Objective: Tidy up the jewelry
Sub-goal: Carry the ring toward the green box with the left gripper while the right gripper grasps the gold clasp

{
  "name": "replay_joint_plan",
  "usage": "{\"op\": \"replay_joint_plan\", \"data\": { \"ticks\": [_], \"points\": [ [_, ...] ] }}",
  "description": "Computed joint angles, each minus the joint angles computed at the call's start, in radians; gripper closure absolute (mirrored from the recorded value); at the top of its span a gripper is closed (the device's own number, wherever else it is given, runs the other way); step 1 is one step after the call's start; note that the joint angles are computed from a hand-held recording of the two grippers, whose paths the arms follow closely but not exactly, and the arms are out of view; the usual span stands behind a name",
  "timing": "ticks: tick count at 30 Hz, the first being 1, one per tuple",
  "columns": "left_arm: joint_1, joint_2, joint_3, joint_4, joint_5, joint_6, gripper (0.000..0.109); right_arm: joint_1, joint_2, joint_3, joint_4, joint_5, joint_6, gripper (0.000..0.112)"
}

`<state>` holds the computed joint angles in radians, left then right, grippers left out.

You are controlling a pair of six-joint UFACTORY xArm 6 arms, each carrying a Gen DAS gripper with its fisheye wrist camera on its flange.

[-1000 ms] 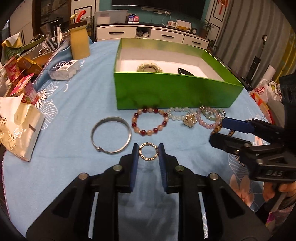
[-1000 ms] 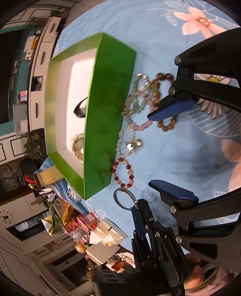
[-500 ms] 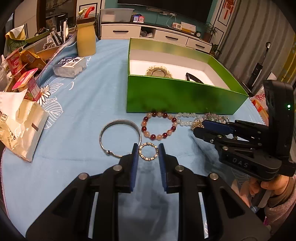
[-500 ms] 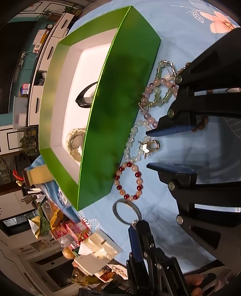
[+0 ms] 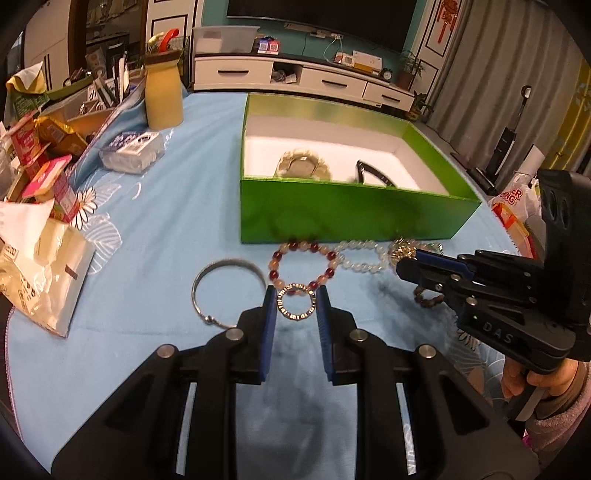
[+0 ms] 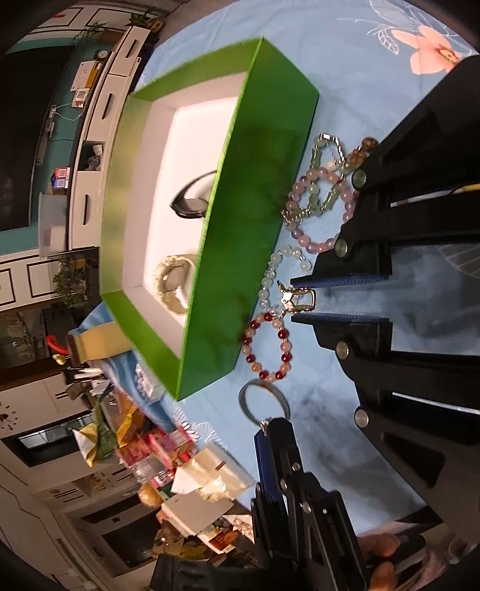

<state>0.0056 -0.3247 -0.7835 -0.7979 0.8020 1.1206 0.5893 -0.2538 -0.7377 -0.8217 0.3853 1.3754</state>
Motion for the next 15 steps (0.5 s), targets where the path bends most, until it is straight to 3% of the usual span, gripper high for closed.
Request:
{"op": "replay_joint_plan", "data": {
  "ticks": [8, 15],
  "points": [
    [-0.012, -0.014, -0.031, -0.021, 0.031, 0.003, 0.087, -0.007, -0.111, 0.039, -0.061, -0.008, 0.06, 0.099],
    [-0.039, 0.009, -0.089, -0.047, 0.042, -0.003, 0.087, -0.016, -0.166, 0.042, -0.097, 0.041, 0.073, 0.099]
  ]
}}
